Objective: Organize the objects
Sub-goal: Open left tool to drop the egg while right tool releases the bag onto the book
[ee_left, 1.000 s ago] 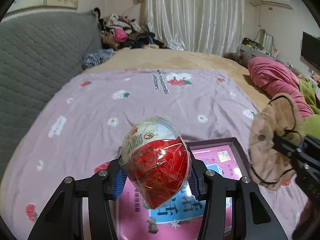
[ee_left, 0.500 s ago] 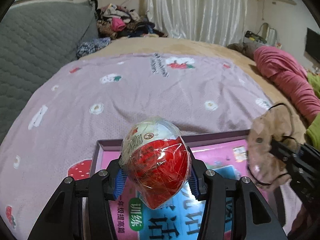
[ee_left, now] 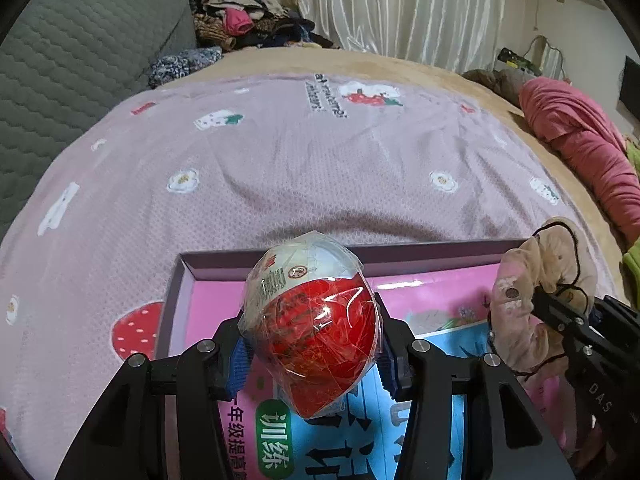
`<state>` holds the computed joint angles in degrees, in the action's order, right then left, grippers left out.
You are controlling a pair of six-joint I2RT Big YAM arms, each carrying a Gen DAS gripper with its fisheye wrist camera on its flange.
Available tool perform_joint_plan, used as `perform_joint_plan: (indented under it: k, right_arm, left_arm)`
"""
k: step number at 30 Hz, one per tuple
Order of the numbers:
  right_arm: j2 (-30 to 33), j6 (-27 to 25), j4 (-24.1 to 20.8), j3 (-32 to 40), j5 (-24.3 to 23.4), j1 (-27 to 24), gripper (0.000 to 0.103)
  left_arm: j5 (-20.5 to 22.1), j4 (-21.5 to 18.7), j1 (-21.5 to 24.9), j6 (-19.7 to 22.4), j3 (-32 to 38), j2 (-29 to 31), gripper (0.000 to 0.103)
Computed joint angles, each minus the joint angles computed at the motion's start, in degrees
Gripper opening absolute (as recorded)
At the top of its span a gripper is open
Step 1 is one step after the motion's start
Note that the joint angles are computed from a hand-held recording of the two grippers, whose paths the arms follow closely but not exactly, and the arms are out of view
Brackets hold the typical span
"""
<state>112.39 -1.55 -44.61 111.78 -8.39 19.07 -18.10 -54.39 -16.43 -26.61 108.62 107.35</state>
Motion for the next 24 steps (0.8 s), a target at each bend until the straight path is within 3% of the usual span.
perform_joint_plan:
  k: [5,7,10,13,15,24]
  right_arm:
    - [0.16,-0.44,-0.38,0.01,0.13,0.08,0.02]
    - [0.53,-0.43,-1.76,0.58,0.5,0.27,0.031]
    - [0.91,-0.35,-3.27,1.11,0.17,0.38,0.038]
    - [0.31,-0.13,-2.08,0.33,0.57,0.43,0.06]
    - [-0.63,0.23,-0.17,-0.98,0.41,0.34,0.063]
    - [-3.01,1.66,1.49,-2.79,-1.13,-0.37,0.073]
  left_arm:
    - [1.35,-1.73,0.2,-0.27,1.18,1.19,0.053]
    - [1.74,-2.56,0.36,-1.01,1.62,1.58,0.054]
    - [2.26,-2.31,0.68,-1.48,1.3,1.4,0.055]
    - [1.62,-2.08,0.69,-1.4,0.93,1.1,0.07]
    - [1.25,-2.05,0.81,-1.4,0.55,0.65,0.073]
    - [2.73,4.77,1.67,-2.81,-5.61,-5.76,0.079]
